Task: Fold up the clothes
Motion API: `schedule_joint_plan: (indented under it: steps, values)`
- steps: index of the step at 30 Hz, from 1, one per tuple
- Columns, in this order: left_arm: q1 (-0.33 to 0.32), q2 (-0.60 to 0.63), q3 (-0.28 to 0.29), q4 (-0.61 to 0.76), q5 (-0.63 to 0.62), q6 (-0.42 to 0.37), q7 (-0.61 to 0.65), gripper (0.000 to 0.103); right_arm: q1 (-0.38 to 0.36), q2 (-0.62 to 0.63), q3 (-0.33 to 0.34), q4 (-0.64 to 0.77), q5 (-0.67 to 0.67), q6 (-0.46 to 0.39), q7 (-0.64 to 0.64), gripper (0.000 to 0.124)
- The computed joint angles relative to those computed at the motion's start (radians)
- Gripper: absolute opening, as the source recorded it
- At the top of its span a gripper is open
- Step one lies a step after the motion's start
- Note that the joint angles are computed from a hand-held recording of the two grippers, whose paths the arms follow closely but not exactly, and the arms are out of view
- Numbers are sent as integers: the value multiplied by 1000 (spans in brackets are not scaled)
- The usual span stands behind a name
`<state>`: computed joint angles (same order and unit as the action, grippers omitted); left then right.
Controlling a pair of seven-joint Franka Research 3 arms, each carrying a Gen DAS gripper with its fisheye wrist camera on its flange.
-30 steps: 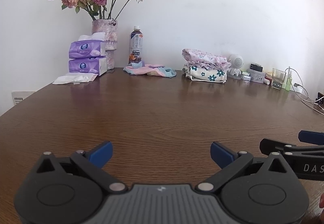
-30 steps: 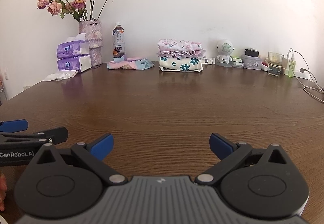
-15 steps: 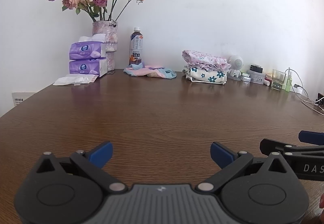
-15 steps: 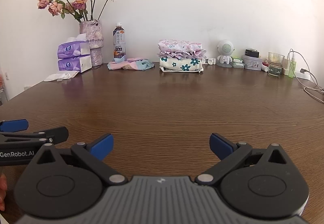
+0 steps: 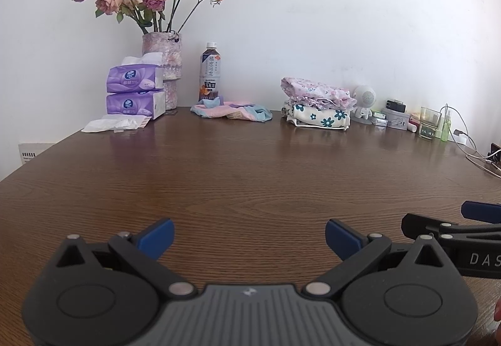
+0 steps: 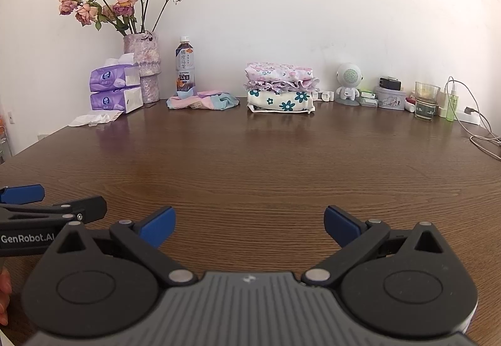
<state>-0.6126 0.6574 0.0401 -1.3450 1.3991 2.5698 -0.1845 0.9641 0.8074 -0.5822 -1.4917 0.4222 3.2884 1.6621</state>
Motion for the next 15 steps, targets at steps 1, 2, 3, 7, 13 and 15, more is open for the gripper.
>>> schedule_joint_plan:
  steps: [1, 2, 3, 7, 13, 15]
  values:
    - [0, 1, 0, 1, -1, -1, 1, 103, 1, 0, -1, 0, 1, 0, 0, 103]
    - [0, 3, -1, 6, -4, -2, 5, 103, 2, 0, -2, 0, 2, 0, 1, 103]
    - [-1, 5, -1, 9, -6, -2, 8, 103, 2, 1, -2, 2, 2, -1, 1, 103]
    - [-3, 5, 2, 9, -7, 0, 8, 103, -1, 1, 0, 4, -1, -2, 1, 103]
    - [-5, 2, 3, 3, 0, 2, 4, 103, -2, 0, 1, 3, -1, -1, 1, 103]
    - [-3, 4, 1, 6, -4, 0, 10, 103, -2, 0, 1, 0, -1, 2, 0, 103]
